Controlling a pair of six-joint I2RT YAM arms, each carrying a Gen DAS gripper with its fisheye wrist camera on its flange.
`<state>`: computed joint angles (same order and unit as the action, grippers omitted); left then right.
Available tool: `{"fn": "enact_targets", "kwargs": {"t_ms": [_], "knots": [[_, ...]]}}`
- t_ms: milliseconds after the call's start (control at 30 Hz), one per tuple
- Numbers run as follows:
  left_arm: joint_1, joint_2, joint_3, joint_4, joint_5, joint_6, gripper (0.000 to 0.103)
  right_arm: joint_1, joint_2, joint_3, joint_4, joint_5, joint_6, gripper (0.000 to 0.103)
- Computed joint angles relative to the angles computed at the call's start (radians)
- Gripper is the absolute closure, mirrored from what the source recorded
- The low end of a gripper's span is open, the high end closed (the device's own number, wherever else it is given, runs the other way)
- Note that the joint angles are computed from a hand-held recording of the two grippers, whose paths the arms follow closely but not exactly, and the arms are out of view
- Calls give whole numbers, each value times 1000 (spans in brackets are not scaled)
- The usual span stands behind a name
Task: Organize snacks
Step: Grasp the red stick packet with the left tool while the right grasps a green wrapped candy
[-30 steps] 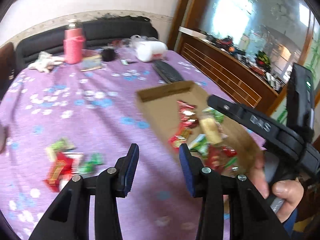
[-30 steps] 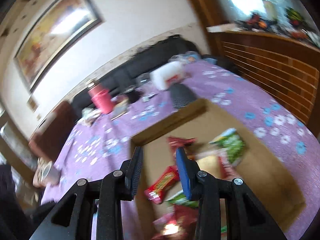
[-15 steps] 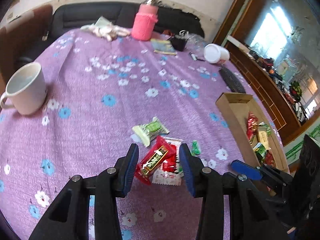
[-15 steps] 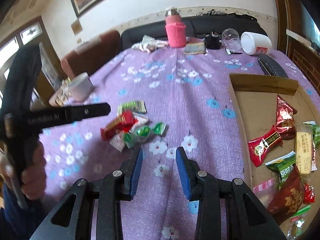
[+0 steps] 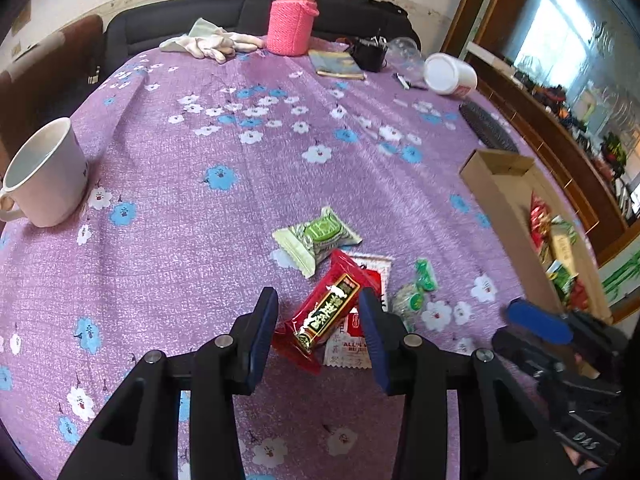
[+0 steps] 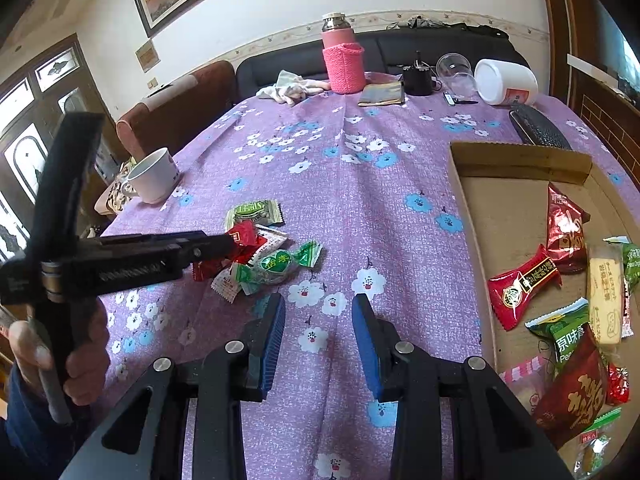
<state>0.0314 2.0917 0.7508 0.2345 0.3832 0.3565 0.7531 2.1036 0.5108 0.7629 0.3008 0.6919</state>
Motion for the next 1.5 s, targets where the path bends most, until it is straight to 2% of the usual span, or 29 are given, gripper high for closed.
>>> {"fn": "enact_targets", "kwargs": {"t_ms": [67, 300, 433, 567, 700, 900, 967, 1033, 1133, 1167, 1233, 1433, 1500], "knots": [[-12, 14, 3, 5, -23, 6, 84, -2, 0, -3, 4, 0, 4, 65], [13, 12, 12, 4, -18, -22, 85, -16, 5, -23, 53, -6, 9, 65], [26, -4, 5, 14, -15, -37, 84, -65, 25, -46, 132, -88, 53, 65], [30, -14, -1, 17, -14, -39, 84, -107, 26, -32, 134, -201, 120, 65], [32, -18, 1, 4, -6, -39, 84, -126, 35, 60, 16, -289, 186, 65], [44, -5, 27, -29, -2, -50, 85, -141, 88, 259, -199, -283, 222, 65], [45, -1, 30, -32, -3, -51, 85, -151, 118, 299, -217, -311, 227, 65], [39, 3, 29, -27, -8, -49, 85, -137, 148, 363, -305, -282, 222, 65], [22, 4, 10, 6, -29, -51, 85, -104, 143, 373, -330, -210, 182, 66], [18, 3, 3, 17, -31, -50, 85, -95, 143, 371, -328, -189, 162, 68], [6, -2, -18, 52, -44, -52, 85, -78, 147, 367, -331, -141, 127, 78], [-12, -4, -45, 108, -75, -61, 84, -25, 147, 338, -318, 6, 57, 78], [-16, -1, -44, 112, -80, -63, 85, -21, 139, 328, -305, 23, 36, 78]]}}
